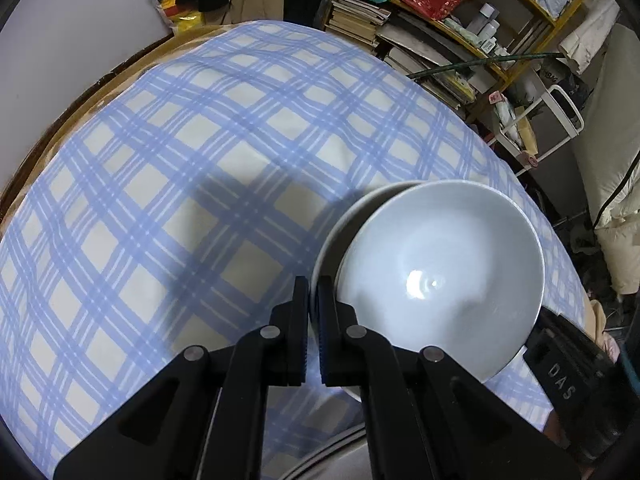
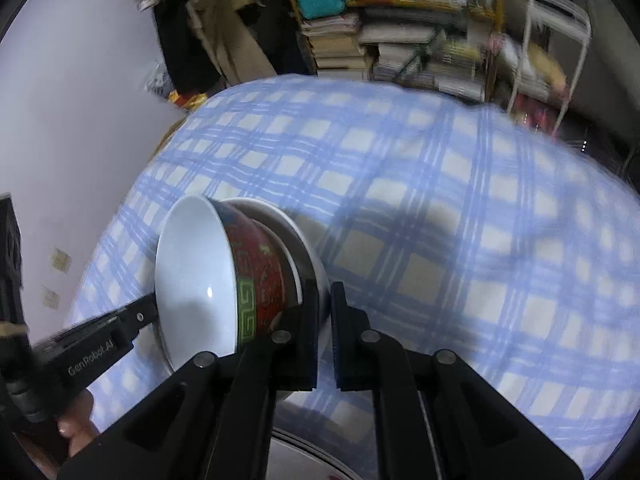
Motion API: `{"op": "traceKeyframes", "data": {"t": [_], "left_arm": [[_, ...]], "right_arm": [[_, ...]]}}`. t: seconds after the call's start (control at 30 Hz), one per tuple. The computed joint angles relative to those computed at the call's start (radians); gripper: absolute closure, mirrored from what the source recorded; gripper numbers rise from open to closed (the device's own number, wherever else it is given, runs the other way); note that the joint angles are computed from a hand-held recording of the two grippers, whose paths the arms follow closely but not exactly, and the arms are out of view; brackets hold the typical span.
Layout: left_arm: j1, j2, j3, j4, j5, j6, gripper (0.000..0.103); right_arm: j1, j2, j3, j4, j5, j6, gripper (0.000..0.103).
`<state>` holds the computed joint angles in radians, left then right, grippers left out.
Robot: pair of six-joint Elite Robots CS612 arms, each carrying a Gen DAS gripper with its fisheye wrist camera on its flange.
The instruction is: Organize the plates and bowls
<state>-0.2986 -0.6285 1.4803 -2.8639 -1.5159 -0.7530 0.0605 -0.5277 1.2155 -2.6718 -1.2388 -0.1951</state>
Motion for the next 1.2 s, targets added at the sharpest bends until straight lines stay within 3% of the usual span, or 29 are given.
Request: {"op": "traceKeyframes", "data": {"t": [0.23, 0.53, 0.9, 1.2], "left_arm": [[-0.010, -0.010, -0.021, 0.067, 0.029, 0.049, 0.101], [-0.001, -0.030, -0.010, 0.099, 0.001, 0.071, 0.102], [-0.004, -0.077, 0.048, 0.032, 0.007, 0.079, 0.101], [-0.030, -0.137, 0.130, -0.002, 0.030, 0.026, 0.101]], "right_arm": [[-0.016, 0.007, -0.022, 0.048, 0.049, 0.035, 0.093], [-0.007, -0.012, -0.002, 0.040, 0.030, 0.021, 0.093], [-0.010, -0.052, 0.032, 0.043, 0.052, 0.031, 0.093], [-0.028, -0.111, 0.119, 0.031, 0.092, 0.022, 0.093]]}}
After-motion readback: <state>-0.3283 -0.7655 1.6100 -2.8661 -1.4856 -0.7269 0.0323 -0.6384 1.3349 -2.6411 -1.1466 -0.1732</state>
